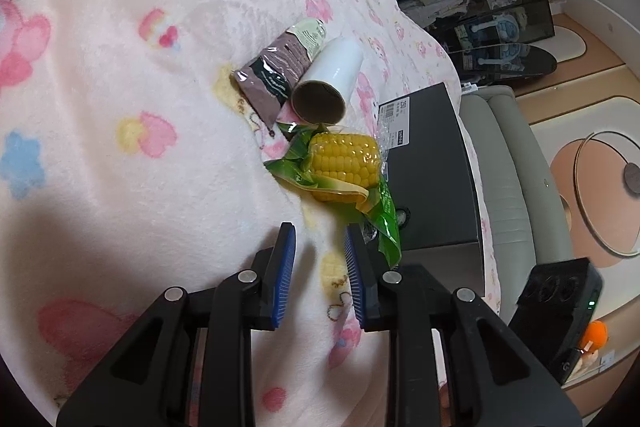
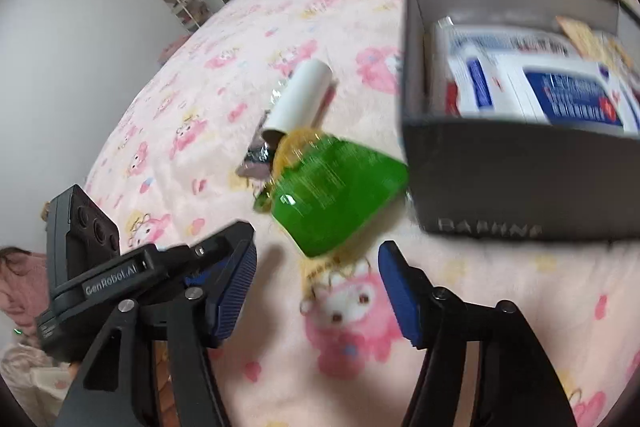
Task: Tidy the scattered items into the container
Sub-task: 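Grasp the green snack bag with the right gripper while the left gripper lifts the corn bag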
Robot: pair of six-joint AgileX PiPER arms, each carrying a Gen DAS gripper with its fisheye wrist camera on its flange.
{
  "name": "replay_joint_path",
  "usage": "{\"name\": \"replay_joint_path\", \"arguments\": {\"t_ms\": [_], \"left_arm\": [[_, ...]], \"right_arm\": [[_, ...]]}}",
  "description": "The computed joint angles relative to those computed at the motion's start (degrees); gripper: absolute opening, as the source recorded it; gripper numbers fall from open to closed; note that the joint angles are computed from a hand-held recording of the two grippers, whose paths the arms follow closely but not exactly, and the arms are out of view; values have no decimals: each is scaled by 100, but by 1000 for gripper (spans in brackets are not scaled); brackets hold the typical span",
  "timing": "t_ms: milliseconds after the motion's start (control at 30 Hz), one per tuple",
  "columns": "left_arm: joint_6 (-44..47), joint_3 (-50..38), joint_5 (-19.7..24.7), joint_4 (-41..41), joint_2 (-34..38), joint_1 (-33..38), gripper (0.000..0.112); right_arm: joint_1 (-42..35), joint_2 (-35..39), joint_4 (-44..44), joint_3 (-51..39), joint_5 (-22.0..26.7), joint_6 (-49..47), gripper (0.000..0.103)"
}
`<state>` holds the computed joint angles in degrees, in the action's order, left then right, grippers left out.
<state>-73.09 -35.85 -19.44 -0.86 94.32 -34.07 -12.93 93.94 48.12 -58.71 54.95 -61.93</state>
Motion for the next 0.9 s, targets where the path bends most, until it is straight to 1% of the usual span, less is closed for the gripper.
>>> {"name": "replay_joint_path", "arguments": {"t_ms": [67, 100, 133, 167, 200, 233, 267, 300, 400, 500, 567, 600, 633, 700, 733, 767, 800, 833, 867, 900], "left_arm": [[181, -83, 109, -126, 15, -32, 24], [498, -130, 259, -472, -3, -58, 22], [592, -99, 265, -590, -22, -37, 23], [457, -70, 181, -478, -2, -18, 23], [108, -1, 9, -171, 19, 39, 23], [-22, 19, -68, -62, 46, 68, 23], [-13, -6, -22, -64, 62, 74, 23], [21, -37, 26, -87, 73, 73, 23], [26, -151, 140, -14, 107, 72, 23], [306, -229, 254, -237, 117, 36, 23], [324, -224, 249, -257, 121, 34, 23], [217, -209, 197, -148, 125, 45, 26], [57, -169, 66, 12, 135, 69, 30], [-68, -89, -166, 142, 124, 89, 32], [-403, -35, -425, 510, 165, 144, 36], [-803, 59, -806, 915, 212, 211, 38], [-974, 124, -1064, 1107, 241, 250, 43], [-1097, 167, -1285, 1295, 257, 279, 42], [-1100, 159, -1326, 1331, 238, 255, 41], [-955, 145, -1241, 1203, 189, 201, 41]], "right_arm": [[340, -192, -28, 245, -606, -185, 60], [553, -245, -134, 334, -963, -130, 60], [671, -240, -106, 386, -1121, -164, 59], [712, -233, 21, 428, -1208, -267, 57], [754, -222, 225, 491, -1323, -478, 46], [819, -240, 286, 546, -1454, -586, 37], [880, -246, 317, 585, -1550, -669, 27], [910, -256, 396, 630, -1595, -788, 24], [847, -319, 592, 742, -1560, -1117, 21], [568, -356, 713, 731, -1281, -1262, 19], [355, -415, 721, 697, -1059, -1269, 19], [234, -439, 706, 660, -910, -1243, 18], [95, -454, 663, 595, -702, -1187, 18], [-187, -501, 476, 471, -296, -1005, 17], [-338, -508, 455, 431, -77, -1018, 17], [-495, -515, 392, 394, 148, -1028, 17], [-647, -550, 296, 378, 314, -1017, 16], [-836, -581, 239, 366, 528, -1062, 16], [-977, -596, 207, 352, 689, -1107, 15], [-1160, -645, 172, 353, 851, -1171, 15]]}}
